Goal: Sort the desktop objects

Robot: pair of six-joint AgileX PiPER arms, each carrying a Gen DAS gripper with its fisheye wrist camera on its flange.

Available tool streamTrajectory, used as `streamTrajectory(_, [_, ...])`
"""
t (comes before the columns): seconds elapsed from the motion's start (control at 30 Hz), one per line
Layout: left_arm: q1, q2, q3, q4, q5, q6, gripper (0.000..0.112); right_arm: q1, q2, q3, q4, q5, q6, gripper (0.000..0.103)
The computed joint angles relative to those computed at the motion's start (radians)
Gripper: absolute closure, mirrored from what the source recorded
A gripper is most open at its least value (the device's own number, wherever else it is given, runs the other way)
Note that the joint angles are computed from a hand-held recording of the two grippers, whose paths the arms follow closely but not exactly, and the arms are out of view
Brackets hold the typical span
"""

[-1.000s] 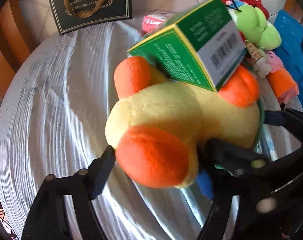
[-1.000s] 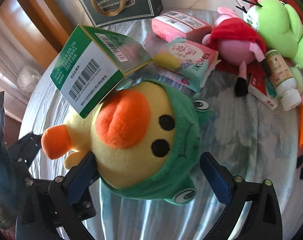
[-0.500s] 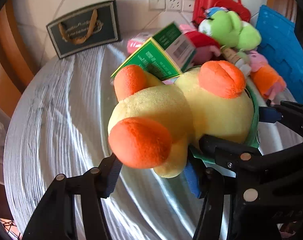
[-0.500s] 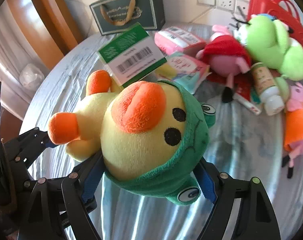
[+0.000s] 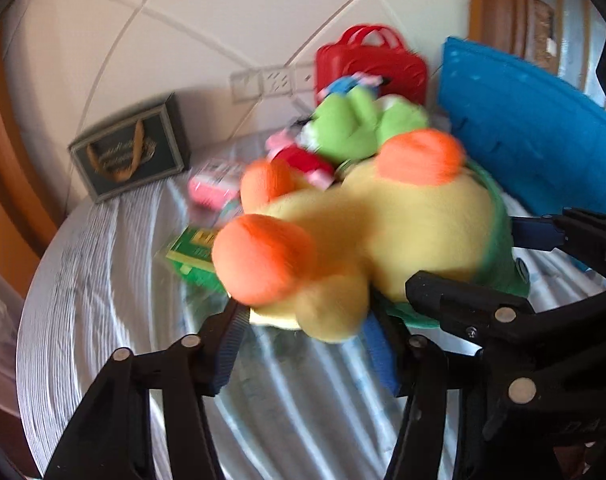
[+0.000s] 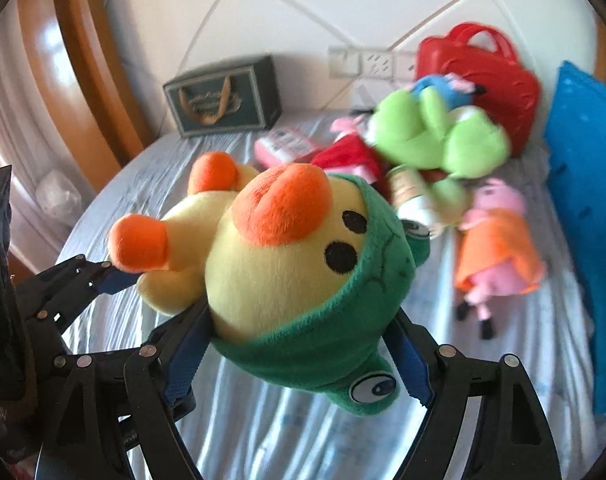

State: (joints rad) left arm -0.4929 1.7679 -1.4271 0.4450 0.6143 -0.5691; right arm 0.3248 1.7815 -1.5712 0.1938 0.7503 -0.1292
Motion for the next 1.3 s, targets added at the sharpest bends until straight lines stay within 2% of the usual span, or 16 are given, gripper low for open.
streamTrajectory(0.07, [-0.052,0.018,-0.063,0.029,0.037,-0.037,0.061,-0.041,-0.038,0.027,0.024,-0.006,-0.042,0.026])
streamTrajectory(0.13, [-0.102,0.046,-0.126,0.068,0.07,-0.069,0.069,-0.098,-0.068,0.03,0.061,0.014,-0.103,0.032])
streamTrajectory(0.2, [-0.152,0.1,-0.233,0.043,0.12,-0.04,0.083,-0.171,-0.071,0.008,0.131,0.075,-0.196,0.055])
streamTrajectory(0.23, [-0.173,0.134,-0.288,0.035,0.151,-0.035,0.085,-0.212,-0.067,-0.002,0.188,0.109,-0.258,0.069])
streamTrajectory(0.27, [-0.19,0.161,-0.328,0.037,0.183,-0.043,0.085,-0.231,-0.067,-0.002,0.208,0.125,-0.286,0.073])
streamTrajectory(0.33, [-0.213,0.246,-0.441,-0.001,0.264,-0.043,0.085,-0.279,-0.055,-0.008,0.201,0.151,-0.312,0.073])
streamTrajectory(0.4, [-0.217,0.308,-0.514,-0.037,0.331,-0.039,0.084,-0.343,-0.033,-0.008,0.227,0.178,-0.339,0.068])
streamTrajectory(0.47, [-0.214,0.345,-0.528,-0.078,0.376,-0.041,0.081,-0.381,-0.007,-0.012,0.223,0.2,-0.354,0.049])
streamTrajectory(0.53, [-0.204,0.359,-0.512,-0.097,0.409,-0.043,0.08,-0.415,0.013,0.002,0.227,0.214,-0.375,0.038])
streamTrajectory(0.6, [-0.184,0.329,-0.446,-0.113,0.388,-0.047,0.078,-0.437,0.026,0.022,0.244,0.214,-0.39,0.032])
streamTrajectory(0.73, [-0.134,0.25,-0.34,-0.084,0.374,-0.044,0.054,-0.426,0.042,0.056,0.261,0.202,-0.372,0.017])
streamTrajectory(0.8, [-0.103,0.204,-0.285,-0.086,0.351,-0.015,0.046,-0.397,0.034,0.089,0.27,0.185,-0.343,0.014])
streamTrajectory(0.87, [-0.069,0.162,-0.218,-0.107,0.314,0.042,0.042,-0.357,0.026,0.113,0.272,0.166,-0.31,0.006])
streamTrajectory(0.93, [-0.031,0.136,-0.165,-0.145,0.281,0.12,0.042,-0.294,0.017,0.145,0.246,0.127,-0.242,0.001])
streamTrajectory(1.07, [0.028,0.135,-0.122,-0.3,0.238,0.329,0.042,-0.209,0.014,0.189,0.179,0.076,-0.076,0.0])
streamTrajectory(1.3, [0.03,0.19,-0.145,-0.378,0.255,0.485,0.042,-0.148,0.011,0.214,0.091,0.081,0.084,0.0])
